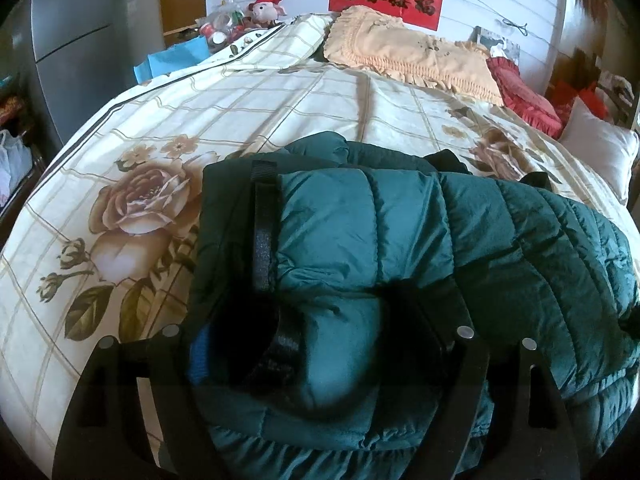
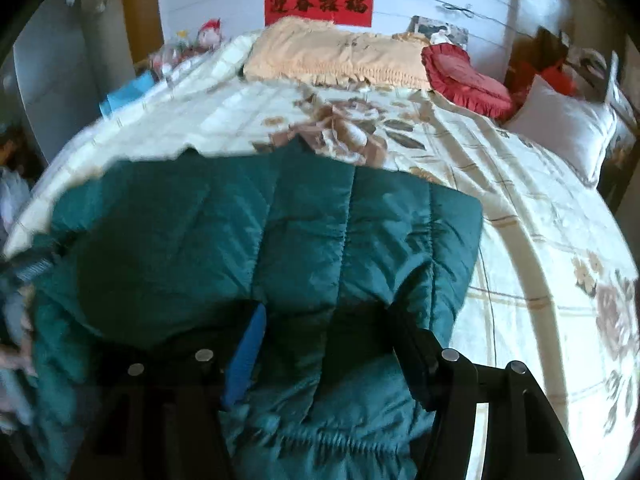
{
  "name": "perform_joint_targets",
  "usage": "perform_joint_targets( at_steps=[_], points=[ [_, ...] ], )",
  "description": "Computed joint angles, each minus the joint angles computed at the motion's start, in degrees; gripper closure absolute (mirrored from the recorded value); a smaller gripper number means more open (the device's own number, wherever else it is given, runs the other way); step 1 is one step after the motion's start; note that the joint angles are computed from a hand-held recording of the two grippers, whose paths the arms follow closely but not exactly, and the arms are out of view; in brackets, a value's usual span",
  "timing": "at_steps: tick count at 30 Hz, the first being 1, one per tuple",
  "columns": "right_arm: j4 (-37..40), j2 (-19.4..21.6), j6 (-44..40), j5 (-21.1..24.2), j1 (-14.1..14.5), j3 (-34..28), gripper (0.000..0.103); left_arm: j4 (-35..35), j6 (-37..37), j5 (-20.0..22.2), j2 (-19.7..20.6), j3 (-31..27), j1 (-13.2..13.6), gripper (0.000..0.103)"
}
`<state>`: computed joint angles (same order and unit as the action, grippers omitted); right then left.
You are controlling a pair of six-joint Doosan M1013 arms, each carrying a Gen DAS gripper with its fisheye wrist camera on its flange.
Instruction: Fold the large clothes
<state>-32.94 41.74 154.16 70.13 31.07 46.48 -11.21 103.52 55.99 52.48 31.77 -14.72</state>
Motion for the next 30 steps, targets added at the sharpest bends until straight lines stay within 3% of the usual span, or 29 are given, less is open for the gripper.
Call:
perform_joint_targets(
  at_steps=[7, 12, 15, 23, 30],
  points=[
    [1.05, 0.99, 0.09, 4.46, -0.30, -0.10, 0.042, -0.11, 0.33, -1.30, -0.45, 1.16, -0.08, 0.019],
    [0.88, 1.50, 0.95, 4.33, -0.52, 0.09, 0.042, 0.42, 0.35, -0.70, -0.60, 1.07, -0.11, 0.018],
    [0.83, -0.51, 3.63, 2.16, -0.24, 2.38, 0.042, 0.06, 0.77, 1.09, -1.56, 1.55, 0.37, 0.018],
    [1.86, -5.83, 7.07, -0.87, 2.00, 8.45, 0.035, -1.76, 6.77, -5.05, -9.67, 14.58, 2.31, 0.018],
    [4.99, -8.64, 9.03, -3.27, 3.66, 13.68, 0.035, -5.12, 9.55, -6.92, -14.64, 22.44, 4.17, 0.018]
  ],
)
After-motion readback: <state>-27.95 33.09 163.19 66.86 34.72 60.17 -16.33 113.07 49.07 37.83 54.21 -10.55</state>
